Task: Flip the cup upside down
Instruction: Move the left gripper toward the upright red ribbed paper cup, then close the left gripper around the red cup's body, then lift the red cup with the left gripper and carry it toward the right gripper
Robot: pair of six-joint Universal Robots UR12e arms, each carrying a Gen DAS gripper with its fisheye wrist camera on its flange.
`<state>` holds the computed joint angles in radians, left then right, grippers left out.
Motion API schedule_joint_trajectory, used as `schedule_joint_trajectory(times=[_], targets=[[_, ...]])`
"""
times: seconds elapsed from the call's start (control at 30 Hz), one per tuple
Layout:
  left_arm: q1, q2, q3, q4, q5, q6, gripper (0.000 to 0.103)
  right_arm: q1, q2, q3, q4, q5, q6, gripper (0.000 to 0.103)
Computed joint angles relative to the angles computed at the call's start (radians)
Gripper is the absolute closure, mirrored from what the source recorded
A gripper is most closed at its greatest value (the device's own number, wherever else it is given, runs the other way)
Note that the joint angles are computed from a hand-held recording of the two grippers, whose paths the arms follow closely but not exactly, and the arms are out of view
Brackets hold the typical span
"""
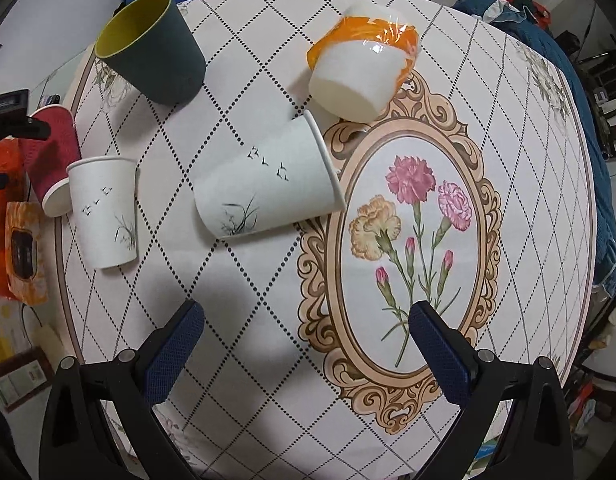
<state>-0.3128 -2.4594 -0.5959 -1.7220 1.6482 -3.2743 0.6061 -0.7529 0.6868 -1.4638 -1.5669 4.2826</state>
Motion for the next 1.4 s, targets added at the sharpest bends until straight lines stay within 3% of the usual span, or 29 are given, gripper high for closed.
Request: schedule_joint_trajectory(times=[0.13,0.33,0.37,0.4,0.77,0.93,1.17,1.4], targets=[[-0.014,-0.04,0.045,-0.033,0.043,0.057,0.009,-0.004,0.007,-0.007,0.015,0.004,-0.001,0.0],[-0.03,-0.049,0.03,0.003,0.101,0.132,0.01,-0.008,0.012,-0.01,0.04,0.003,0.009,0.0],[-0.032,-0.047,0.022,0.013,0.104,0.143,0.012,-0.009,0.012,-0.01,0.045,0.003,0.012,0.0],[-0.036,-0.044,0.01,0.024,0.111,0.152,0.021,-0.009,0.012,-0.009,0.048,0.002,0.014,0.0],[-0.067,-0.01,-0.061,0.137,0.139,0.231,0.024,-0.006,0.019,-0.024,0.104,-0.011,0.038,0.0],[-0.08,0.016,-0.075,0.171,0.13,0.23,0.024,0.0,0.007,-0.005,0.097,-0.017,0.048,0.0],[-0.091,0.107,-0.148,0.219,0.111,0.223,0.024,0.014,-0.037,0.062,0.055,-0.021,0.051,0.0],[-0.083,0.273,-0.343,0.243,0.016,0.183,0.024,0.035,-0.114,0.177,-0.02,-0.026,0.035,0.0]])
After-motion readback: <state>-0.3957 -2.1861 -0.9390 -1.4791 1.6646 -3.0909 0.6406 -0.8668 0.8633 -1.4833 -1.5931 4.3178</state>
